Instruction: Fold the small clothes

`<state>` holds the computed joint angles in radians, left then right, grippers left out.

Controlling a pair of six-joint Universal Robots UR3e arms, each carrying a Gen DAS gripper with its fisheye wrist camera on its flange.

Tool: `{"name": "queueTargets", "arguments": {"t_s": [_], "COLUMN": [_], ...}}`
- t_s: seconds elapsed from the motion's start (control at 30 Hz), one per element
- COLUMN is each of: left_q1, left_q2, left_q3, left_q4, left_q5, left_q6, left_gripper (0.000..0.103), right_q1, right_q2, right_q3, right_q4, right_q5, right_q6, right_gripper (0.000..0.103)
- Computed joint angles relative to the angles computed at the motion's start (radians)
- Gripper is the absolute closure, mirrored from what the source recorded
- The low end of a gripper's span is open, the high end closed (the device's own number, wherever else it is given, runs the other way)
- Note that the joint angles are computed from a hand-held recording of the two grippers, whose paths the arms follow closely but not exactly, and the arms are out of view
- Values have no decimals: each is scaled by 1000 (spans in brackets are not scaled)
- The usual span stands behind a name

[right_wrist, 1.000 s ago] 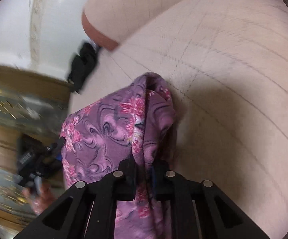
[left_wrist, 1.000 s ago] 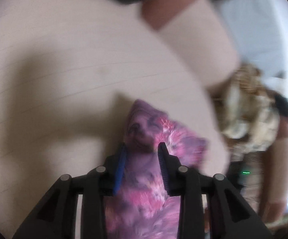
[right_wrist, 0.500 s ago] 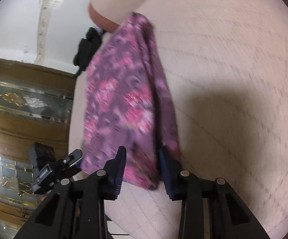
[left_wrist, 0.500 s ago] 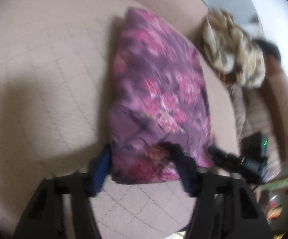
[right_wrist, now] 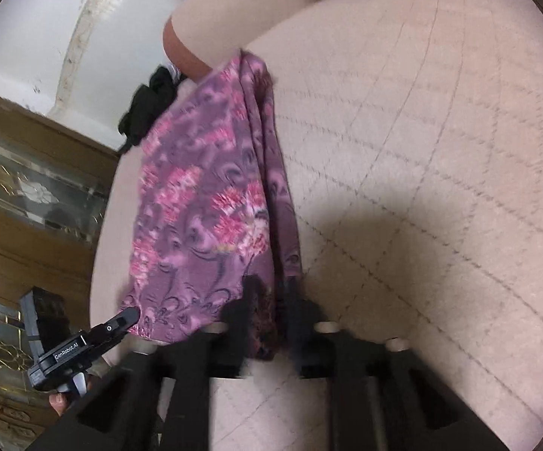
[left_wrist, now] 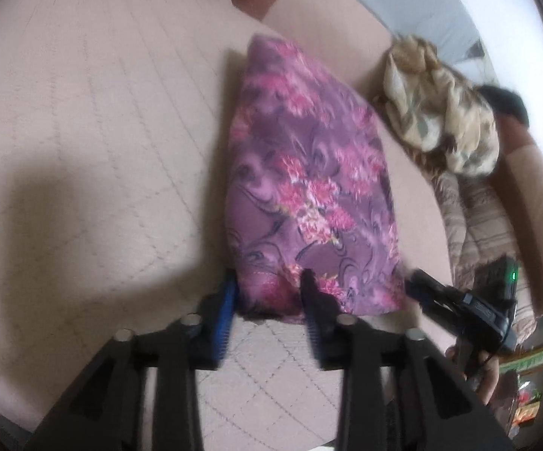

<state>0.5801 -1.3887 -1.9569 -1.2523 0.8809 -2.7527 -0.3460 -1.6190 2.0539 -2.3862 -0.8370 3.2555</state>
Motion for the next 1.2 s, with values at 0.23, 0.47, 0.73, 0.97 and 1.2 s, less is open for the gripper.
{"name": "queueTargets", "arguments": {"t_s": [0.23, 0.47, 0.73, 0.97, 1.2], "left_q1": [-25, -65, 260, 189, 173], "left_q2": [-71, -114, 97, 128, 220], "left_q3": [31, 15, 159, -10, -42], "left_q4": [-38, 71, -595, -329, -261], "left_q5": [-11, -9, -152, 51, 94], "left_q6": [-19, -44, 327, 141, 125], "left_gripper": [62, 85, 91, 85, 77], "right_q1": [-54, -5, -70, 9, 39], "right_q2": [4, 190, -172, -154, -260], "right_q3": [44, -20, 142, 311, 300], "right_q4": [75, 0, 219, 24, 51], "right_q5": [129, 188, 325, 264, 149], "right_q6": [-20, 14, -49, 46, 52], "right_gripper": [45, 87, 91, 86, 71]}}
